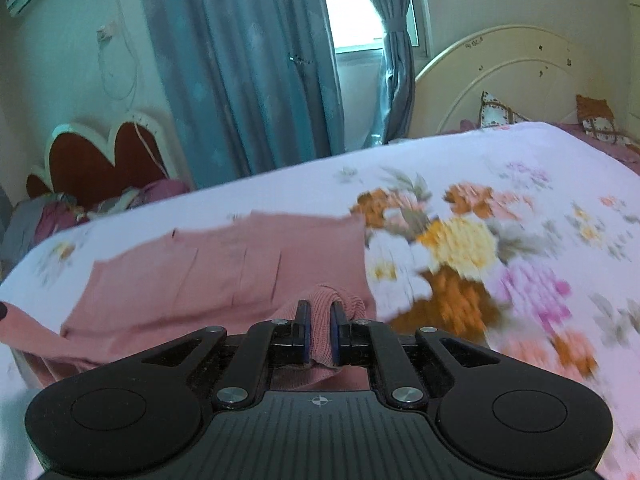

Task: Fold small clothes

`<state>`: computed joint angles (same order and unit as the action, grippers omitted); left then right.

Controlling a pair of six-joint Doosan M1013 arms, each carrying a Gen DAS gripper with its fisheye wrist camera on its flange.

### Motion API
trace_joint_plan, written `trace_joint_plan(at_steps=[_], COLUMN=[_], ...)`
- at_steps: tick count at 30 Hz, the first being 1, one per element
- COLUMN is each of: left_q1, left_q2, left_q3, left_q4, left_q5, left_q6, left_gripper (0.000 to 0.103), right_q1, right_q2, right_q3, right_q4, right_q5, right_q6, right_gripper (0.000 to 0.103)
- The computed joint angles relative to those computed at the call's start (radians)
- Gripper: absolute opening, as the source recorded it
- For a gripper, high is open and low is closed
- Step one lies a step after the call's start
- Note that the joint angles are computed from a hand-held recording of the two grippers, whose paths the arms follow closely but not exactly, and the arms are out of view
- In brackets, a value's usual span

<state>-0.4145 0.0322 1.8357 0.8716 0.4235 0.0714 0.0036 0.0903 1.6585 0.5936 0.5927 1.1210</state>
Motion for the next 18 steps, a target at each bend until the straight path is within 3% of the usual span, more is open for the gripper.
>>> trace_joint_plan(at_steps=[10,18], left_q1=[0.082,0.123], left_q2=[0.143,0.249], left_q3=[-0.138,-0.251], left_q4=[-0.069,-0.169], left_q5=[0.006,0.067], left_q6=[0.066,0.159], left_gripper=[0.005,0.005], right_q1=[0.037,0.056], right_q2=[0.206,0.354], right_q3=[-0.223,-0.393], right_q4=[-0.052,-0.115], right_q5=[0.015,0.076], right_q6=[0.102,0.208], right_gripper=[0.009,0.009])
